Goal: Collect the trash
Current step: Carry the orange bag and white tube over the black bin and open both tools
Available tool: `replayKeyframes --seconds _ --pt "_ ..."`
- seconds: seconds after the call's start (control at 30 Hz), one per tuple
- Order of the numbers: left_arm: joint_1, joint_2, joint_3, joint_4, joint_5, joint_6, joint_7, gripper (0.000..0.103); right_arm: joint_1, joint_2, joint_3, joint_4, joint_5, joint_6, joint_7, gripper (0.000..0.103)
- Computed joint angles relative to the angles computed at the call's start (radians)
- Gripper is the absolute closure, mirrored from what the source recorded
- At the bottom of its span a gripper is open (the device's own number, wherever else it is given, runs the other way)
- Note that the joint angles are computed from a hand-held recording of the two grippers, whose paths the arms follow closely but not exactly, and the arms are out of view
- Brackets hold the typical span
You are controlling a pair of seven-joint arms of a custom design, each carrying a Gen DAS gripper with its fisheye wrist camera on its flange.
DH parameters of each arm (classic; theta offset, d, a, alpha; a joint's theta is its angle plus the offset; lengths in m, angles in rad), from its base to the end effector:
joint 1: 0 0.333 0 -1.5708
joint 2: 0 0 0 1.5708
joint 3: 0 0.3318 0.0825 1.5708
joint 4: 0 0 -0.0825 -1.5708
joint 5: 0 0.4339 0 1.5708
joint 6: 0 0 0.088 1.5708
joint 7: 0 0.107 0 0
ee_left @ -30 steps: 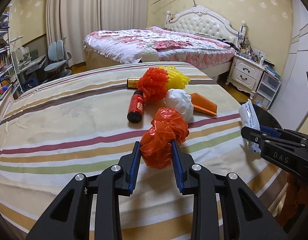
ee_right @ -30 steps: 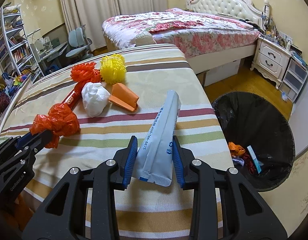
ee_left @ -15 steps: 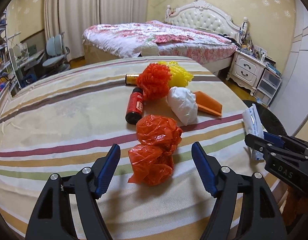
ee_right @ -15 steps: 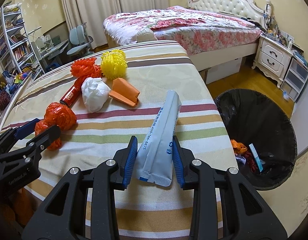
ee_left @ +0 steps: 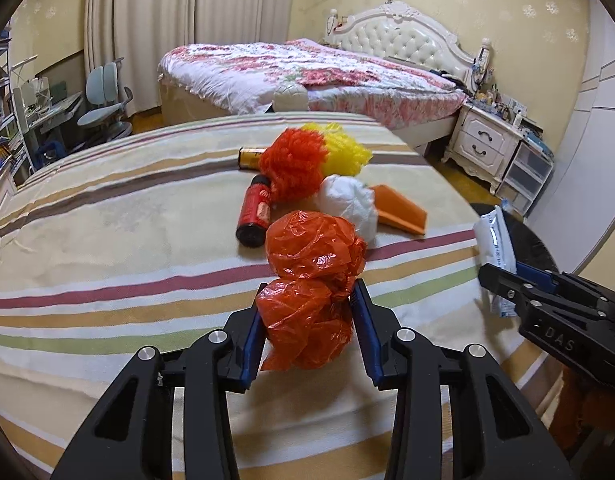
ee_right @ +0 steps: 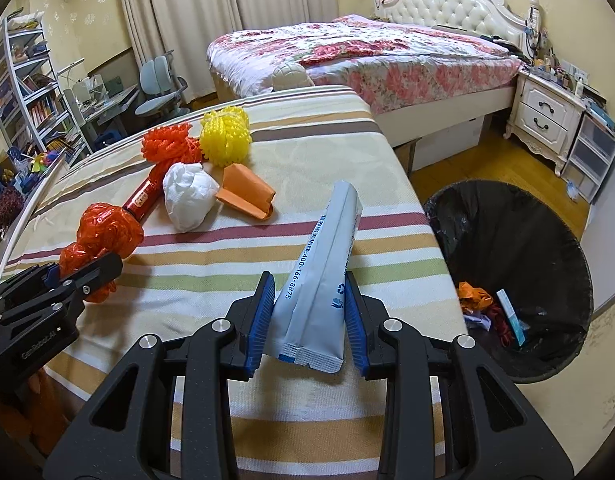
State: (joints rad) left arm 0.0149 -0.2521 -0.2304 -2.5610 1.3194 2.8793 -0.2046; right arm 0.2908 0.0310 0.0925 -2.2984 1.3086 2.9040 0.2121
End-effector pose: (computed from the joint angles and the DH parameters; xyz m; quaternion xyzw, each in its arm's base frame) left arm 0.4546 -0.1547 0.3633 -0.7486 0.5318 -0.2700 0.2896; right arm 0.5465 0.1574 0.3490 -0.8028 0.4600 -0.1245 0.3584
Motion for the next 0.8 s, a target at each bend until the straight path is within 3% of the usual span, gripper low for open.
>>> replayKeyframes --seconds 0.17,0.4,0.8 --pt "-0.013 0.016 -0.021 0.055 0.108 -0.008 -0.079 0.062 -0.013 -0.014 -0.013 0.007 0.045 0.011 -0.040 0.070" --pt "-0.083 0.144 -0.010 0.213 0.214 -0.018 -0.108 0.062 -0.052 0.018 -0.036 0.057 0.043 0.047 -0.021 0.069" --pt "-0.201 0.384 0.046 0.468 0.154 -0.037 0.039 0.062 -0.150 0.130 -0.028 0.160 -0.051 0.093 0.085 0.069"
